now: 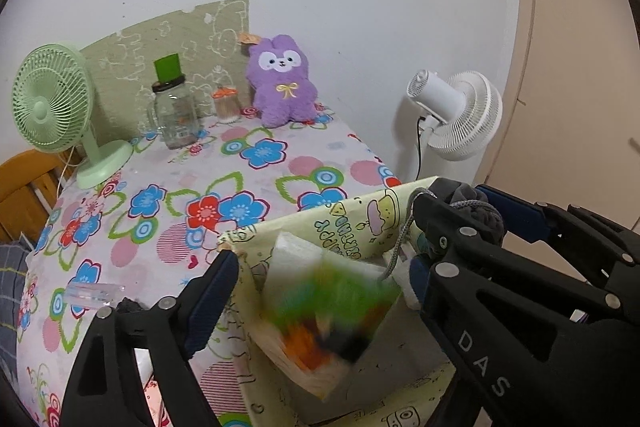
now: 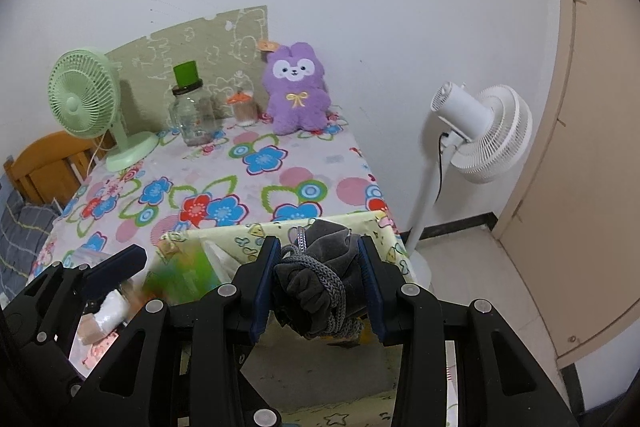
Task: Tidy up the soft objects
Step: 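Carry the grey gloves with the right gripper while the left carries the green tissue pack to the box, then lower the gloves and tissue pack into the yellow box and open both grippers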
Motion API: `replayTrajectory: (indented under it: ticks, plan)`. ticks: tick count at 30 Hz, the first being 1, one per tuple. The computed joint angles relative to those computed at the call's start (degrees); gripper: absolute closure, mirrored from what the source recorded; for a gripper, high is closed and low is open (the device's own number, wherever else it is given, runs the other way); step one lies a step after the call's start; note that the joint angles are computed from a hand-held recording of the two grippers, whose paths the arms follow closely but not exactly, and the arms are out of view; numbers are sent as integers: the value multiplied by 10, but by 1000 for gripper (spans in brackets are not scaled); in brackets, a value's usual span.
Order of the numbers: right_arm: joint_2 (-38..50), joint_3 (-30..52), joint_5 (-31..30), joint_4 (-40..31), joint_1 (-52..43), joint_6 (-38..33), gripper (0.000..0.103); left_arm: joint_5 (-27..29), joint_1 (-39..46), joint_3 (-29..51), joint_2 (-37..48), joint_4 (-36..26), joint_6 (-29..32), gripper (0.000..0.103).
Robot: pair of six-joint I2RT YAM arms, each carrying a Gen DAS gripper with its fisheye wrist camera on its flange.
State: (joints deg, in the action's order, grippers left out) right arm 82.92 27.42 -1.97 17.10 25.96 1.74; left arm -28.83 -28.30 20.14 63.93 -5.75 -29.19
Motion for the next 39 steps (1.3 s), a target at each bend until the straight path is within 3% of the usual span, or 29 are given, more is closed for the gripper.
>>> replayTrajectory:
  ticks: [7, 18, 20, 25, 33, 39]
  plan:
    - [41, 9, -17, 13, -12, 0, 61, 13, 7, 9, 49, 15, 5, 3]
    - [79, 31, -56, 10, -12, 2, 59, 16, 25, 24, 62, -22, 0, 3]
    - [78, 34, -57, 1, -11, 0, 57, 17, 25, 23, 59, -26, 0, 3]
    - [55, 16, -52, 4, -5, 7, 30, 24, 20, 16, 39, -34, 1, 3]
    - [2, -12, -14, -13, 10, 20, 20, 1, -14, 5, -11, -69, -20, 2]
    - [-51, -36, 11, -31, 28, 33, 19, -16, -40, -3, -66, -113, -38, 2]
